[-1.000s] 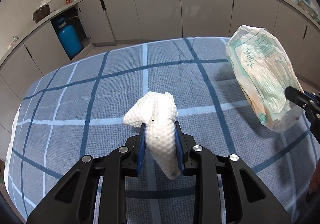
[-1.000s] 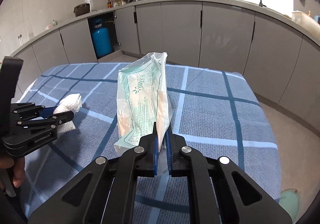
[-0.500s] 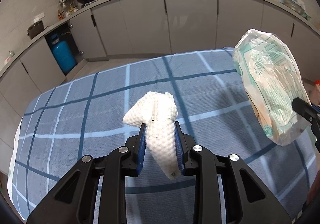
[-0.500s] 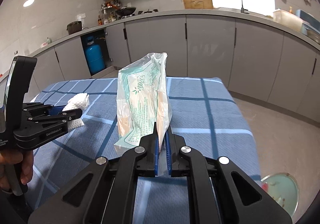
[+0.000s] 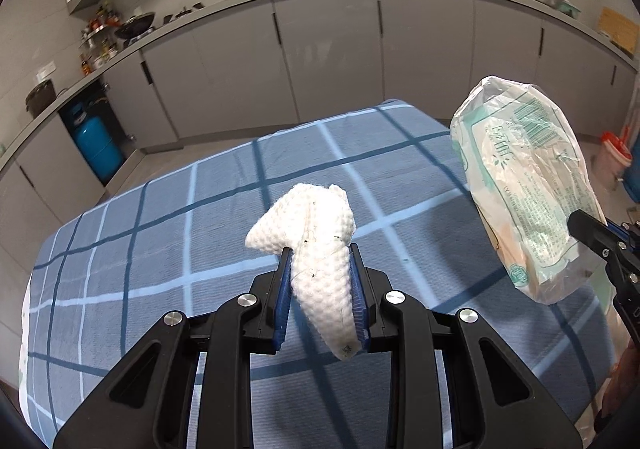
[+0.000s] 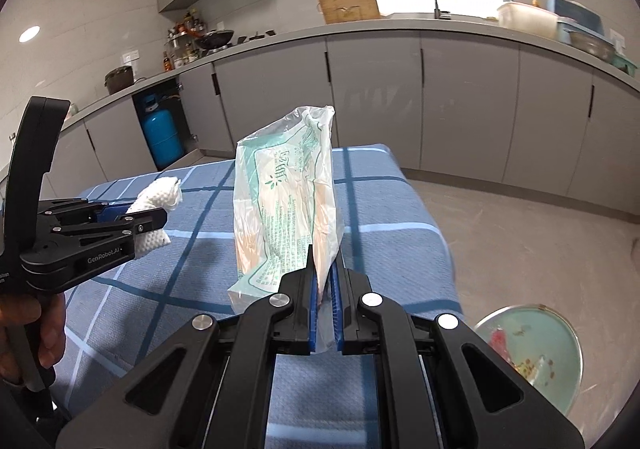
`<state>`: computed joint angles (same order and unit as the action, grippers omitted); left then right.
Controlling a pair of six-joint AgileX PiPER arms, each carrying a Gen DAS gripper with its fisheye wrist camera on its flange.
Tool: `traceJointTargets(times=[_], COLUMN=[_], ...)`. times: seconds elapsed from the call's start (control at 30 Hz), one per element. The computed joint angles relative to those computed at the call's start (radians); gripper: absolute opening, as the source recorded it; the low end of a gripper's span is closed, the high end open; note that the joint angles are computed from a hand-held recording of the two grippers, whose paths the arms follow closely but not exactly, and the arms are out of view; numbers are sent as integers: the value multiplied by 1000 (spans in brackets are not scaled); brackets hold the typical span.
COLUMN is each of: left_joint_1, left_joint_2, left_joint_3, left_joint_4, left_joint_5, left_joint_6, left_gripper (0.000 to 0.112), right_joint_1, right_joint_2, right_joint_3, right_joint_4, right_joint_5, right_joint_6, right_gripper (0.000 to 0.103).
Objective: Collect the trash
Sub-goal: 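Carry the clear bag and white cloth over the teal basin and release both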
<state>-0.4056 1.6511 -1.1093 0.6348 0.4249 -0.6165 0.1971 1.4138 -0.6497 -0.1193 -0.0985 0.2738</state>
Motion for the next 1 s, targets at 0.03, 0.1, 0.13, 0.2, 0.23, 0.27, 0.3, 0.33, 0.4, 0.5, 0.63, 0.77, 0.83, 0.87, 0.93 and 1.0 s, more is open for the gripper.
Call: traceJointTargets(times=[0.03, 0.1, 0.13, 0.2, 0.23, 0.27, 0.3, 0.33, 0.4, 0.5, 0.63, 0.77, 0.83, 0.87, 0.93, 1.0], left_joint_1=[-12, -28, -38, -64, -74, -87, -98, -112, -127, -159, -201, -247, -263, -271, -291, -313], left_joint_2=[3, 7, 9, 17, 20, 25, 28, 34, 40, 49, 67, 84, 96, 101, 113, 128], left_joint_3=[-5, -12, -15, -26, -32, -39, -42, -50, -58, -71, -94, -113, -130, -139, -157, -180], left_joint_4=[3, 7, 14, 27, 31, 35, 42, 44, 46, 57, 65, 73, 62, 52, 44, 35], left_joint_5=[3, 5, 6, 11, 14, 17, 18, 21, 21, 25, 31, 37, 40, 41, 46, 50], left_joint_6=[-2, -3, -9, -18, -23, -26, -31, -32, -29, -36, -38, -46, -32, -22, -16, -6], left_gripper=[27, 27, 27, 27, 27, 27, 27, 27, 27, 27, 27, 27, 27, 27, 27, 27], right_joint_1=[-9, -27, -39, -64, -81, -97, -112, -130, -163, -214, -296, -382, -429, -452, -501, -546], right_joint_2=[-13, -29, -39, -61, -72, -80, -88, -99, -115, -141, -173, -201, -213, -216, -222, -220], right_joint_3=[10, 25, 33, 50, 59, 66, 71, 80, 93, 118, 149, 172, 183, 185, 194, 201], right_joint_4=[-11, -58, -77, -182, -242, -299, -356, -417, -520, -683, -906, -1057, -1114, -1140, -1185, -1200], right_joint_5=[0, -3, -3, -3, -2, -3, -4, -5, -10, -22, -56, -91, -109, -119, -142, -162], right_joint_6=[12, 59, 77, 179, 236, 290, 344, 400, 494, 644, 845, 968, 1009, 1027, 1055, 1057], right_gripper=[8, 8, 8, 8, 8, 8, 8, 8, 8, 8, 8, 8, 8, 8, 8, 8])
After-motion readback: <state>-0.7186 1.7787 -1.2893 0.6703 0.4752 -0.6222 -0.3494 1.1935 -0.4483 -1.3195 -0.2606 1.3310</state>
